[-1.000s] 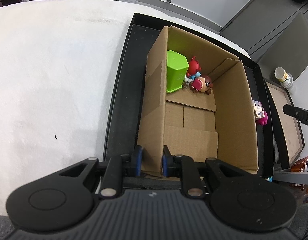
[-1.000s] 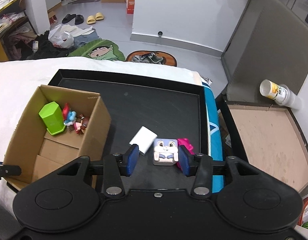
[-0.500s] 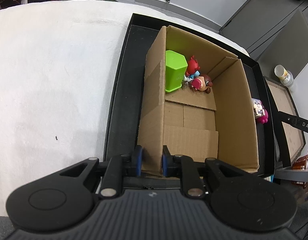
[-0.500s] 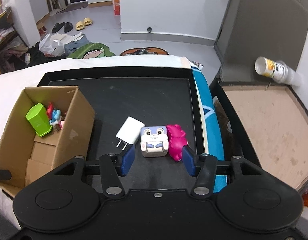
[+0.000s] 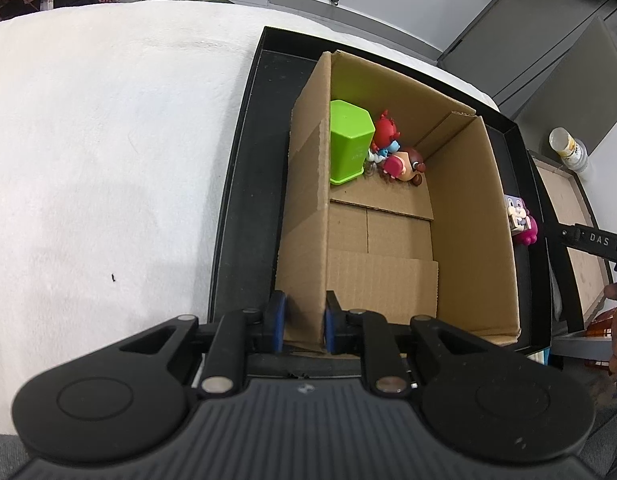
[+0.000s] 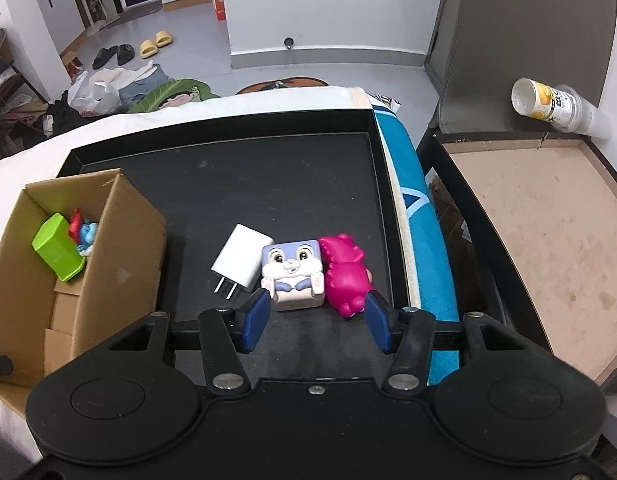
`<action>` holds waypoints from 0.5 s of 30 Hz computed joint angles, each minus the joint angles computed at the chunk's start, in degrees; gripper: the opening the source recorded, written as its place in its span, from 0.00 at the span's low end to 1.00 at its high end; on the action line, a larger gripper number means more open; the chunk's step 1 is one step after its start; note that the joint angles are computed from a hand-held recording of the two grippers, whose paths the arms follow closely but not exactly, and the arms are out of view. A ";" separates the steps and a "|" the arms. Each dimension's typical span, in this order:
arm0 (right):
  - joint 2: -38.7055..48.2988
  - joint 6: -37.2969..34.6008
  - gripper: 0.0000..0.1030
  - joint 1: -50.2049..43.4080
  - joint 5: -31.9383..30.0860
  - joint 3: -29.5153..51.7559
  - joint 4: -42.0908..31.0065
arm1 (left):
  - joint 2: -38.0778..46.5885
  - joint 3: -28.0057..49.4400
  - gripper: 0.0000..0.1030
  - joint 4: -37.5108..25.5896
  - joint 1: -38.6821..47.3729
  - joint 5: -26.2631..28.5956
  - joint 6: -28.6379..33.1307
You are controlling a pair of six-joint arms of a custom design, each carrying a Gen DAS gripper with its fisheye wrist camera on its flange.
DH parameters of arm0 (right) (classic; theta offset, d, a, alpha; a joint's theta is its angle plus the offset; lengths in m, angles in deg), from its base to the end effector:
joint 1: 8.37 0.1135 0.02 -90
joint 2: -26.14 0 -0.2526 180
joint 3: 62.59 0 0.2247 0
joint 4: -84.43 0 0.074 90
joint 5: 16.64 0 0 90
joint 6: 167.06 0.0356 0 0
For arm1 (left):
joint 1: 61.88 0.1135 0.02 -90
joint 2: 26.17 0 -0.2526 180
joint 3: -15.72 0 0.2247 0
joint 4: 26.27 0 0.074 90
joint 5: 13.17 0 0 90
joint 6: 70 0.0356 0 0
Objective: Organize rigid objects
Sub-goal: 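Move the right gripper back over the tray toward the pink dinosaur, then grasp the pink dinosaur with the right gripper and lift it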
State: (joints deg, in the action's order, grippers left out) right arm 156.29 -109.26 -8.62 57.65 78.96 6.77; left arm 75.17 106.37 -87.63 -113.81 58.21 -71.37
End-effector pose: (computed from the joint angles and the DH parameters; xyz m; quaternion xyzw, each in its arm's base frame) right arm 0.4468 0.0077 0.2519 -0.2938 0.9243 0.0715 0.2330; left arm 0.2085 -0.2478 0.2170 -0.3527 0.9091 -0.0958 0.2001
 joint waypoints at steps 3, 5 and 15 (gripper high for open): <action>3.09 0.89 0.51 0.02 0.59 4.63 -2.54 | 0.03 0.03 0.17 -0.03 0.01 0.02 -0.24; 4.49 1.46 0.51 0.01 0.63 6.82 -3.51 | -0.08 -0.09 0.17 0.02 0.03 0.04 -0.33; 17.26 5.55 0.47 0.16 1.88 28.22 -12.96 | -0.09 -0.21 0.17 0.10 -0.05 -0.05 -0.49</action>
